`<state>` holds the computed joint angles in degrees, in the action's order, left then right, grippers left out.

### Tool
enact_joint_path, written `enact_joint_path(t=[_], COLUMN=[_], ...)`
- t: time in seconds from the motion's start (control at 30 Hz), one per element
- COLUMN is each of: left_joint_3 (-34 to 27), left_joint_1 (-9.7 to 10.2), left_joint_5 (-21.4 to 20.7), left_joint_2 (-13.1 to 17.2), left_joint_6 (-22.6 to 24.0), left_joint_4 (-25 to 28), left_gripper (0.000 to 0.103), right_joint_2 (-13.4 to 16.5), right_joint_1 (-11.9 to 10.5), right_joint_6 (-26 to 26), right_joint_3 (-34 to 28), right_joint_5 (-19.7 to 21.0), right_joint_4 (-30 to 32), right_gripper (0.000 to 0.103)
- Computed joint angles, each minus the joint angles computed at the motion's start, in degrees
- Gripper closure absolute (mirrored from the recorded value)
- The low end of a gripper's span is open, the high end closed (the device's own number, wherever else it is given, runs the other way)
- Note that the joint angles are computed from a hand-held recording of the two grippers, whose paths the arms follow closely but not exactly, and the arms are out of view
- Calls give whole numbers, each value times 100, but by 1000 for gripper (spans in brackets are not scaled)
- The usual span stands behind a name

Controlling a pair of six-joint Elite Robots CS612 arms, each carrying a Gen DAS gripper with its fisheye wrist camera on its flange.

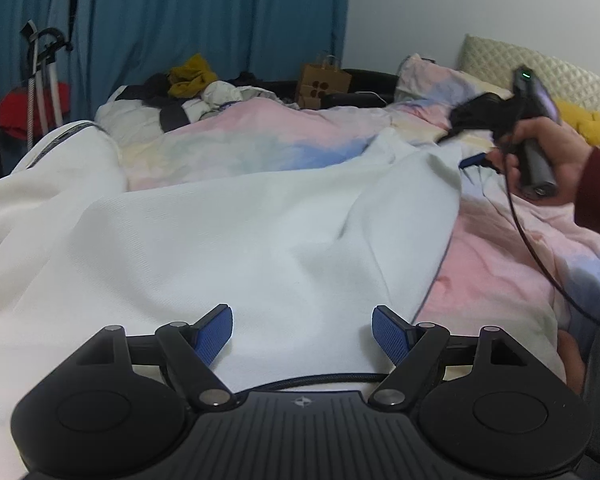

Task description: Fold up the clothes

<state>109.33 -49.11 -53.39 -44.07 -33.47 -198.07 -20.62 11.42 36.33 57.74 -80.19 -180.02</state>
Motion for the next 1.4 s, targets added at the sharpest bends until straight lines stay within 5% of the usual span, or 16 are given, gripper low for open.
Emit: enact_joint_path(t=[0.03,0.1,0.6,0.63,0.73,0.77,0.93,1.07,1.2,1.4], left_joint_3=[-8,-26,-278,-306,-372,-390,-412,-367,-259,-75], left_joint_1=[11,36,167,170,170,169,186,173,116,4], left_joint_5=[-49,-150,-1184,-1208,-1196,-1169,-1139,-1235,-1302,-1207], left_joint_2=[13,41,286,302,340,350,408,391,317,181], left_joint_6=[21,56,927,928,932,936,842,983,1187,1159], left_joint_4=[-5,-14,-706,-661,-463,-407,-504,-669,-802,-892], left_gripper=[24,25,28,28,35,39,63,93,98,98], right_joint_2=[69,212,1203,1196,1134,1081,495,-61,-372,-291], right_joint_1=[-1,26,418,415,402,397,253,83,-118,-398], right_joint_6=[-165,-577,-2123,-2096,-2041,-2012,-1214,-146,1067,1704], right_joint_3=[-117,-372,-2287,-2258,-2123,-2018,-898,180,810,897], right_joint_5=[8,-156,-1917,-1985,-2152,-2203,-1904,-1753,-1437,-266], right_joint_4=[6,66,1219,1183,1094,994,63,-571,-224,-79], right_gripper=[38,29,32,38,92,94,97,97,97,96])
